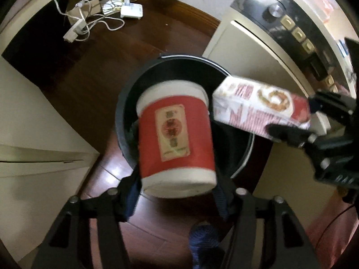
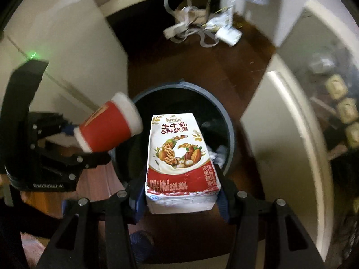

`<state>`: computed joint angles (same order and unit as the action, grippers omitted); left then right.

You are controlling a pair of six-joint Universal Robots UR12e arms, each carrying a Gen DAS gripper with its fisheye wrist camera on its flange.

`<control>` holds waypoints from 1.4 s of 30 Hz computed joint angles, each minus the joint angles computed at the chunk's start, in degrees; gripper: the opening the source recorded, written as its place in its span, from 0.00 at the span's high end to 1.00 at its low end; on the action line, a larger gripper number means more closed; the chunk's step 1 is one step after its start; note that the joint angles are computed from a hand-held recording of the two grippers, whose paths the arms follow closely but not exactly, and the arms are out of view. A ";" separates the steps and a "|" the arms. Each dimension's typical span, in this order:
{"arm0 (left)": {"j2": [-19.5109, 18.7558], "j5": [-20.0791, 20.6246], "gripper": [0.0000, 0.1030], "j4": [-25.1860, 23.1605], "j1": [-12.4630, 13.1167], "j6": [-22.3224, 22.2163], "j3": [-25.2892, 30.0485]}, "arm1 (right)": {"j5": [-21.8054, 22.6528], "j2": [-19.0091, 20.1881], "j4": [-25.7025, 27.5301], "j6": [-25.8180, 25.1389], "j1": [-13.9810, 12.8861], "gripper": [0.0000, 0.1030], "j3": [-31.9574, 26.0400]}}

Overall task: Collect trash
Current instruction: 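Carry the red cup and milk carton over the black bin and release, then move both tools back toward the checked bed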

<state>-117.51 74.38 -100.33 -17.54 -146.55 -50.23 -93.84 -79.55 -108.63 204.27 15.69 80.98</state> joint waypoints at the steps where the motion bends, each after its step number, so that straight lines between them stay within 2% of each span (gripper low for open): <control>1: -0.28 1.78 0.05 0.02 -0.10 -1.47 0.11 | -1.90 0.15 0.01 -0.53 0.28 0.41 0.32; 2: -0.09 2.12 0.04 0.94 0.15 -2.56 -0.43 | -1.39 0.16 1.17 0.13 -0.01 0.11 0.59; 3: 0.23 3.02 0.05 2.29 0.20 -3.20 -1.00 | -0.81 -0.01 1.48 0.54 -0.32 0.00 0.96; 5: 1.04 5.45 0.05 4.93 0.40 -4.10 -2.34 | -2.84 -0.87 1.16 2.86 -0.49 0.00 1.91; 9: 3.11 7.21 0.04 9.64 1.14 -5.46 -5.38 | -4.18 -2.76 0.12 8.42 -0.68 0.00 3.34; 12: 4.53 7.60 0.04 11.37 1.52 -6.45 -7.00 | -4.85 -3.03 0.91 10.25 0.03 0.00 2.76; 21: 6.14 5.97 0.04 12.61 2.19 -5.86 -6.41 | -6.87 -2.17 1.22 14.62 2.40 0.00 -1.49; 33: 8.35 4.61 0.04 13.52 3.46 -6.50 -5.62 | -10.82 -2.24 5.86 16.80 5.01 0.00 -7.35; 42: 11.41 3.24 0.04 16.34 5.86 -8.38 -5.96 | -15.18 -1.11 7.57 16.84 7.90 0.00 -13.65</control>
<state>-106.10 77.63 -83.99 -11.67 -154.93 -56.20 -109.02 -80.66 -101.06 221.11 23.59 67.33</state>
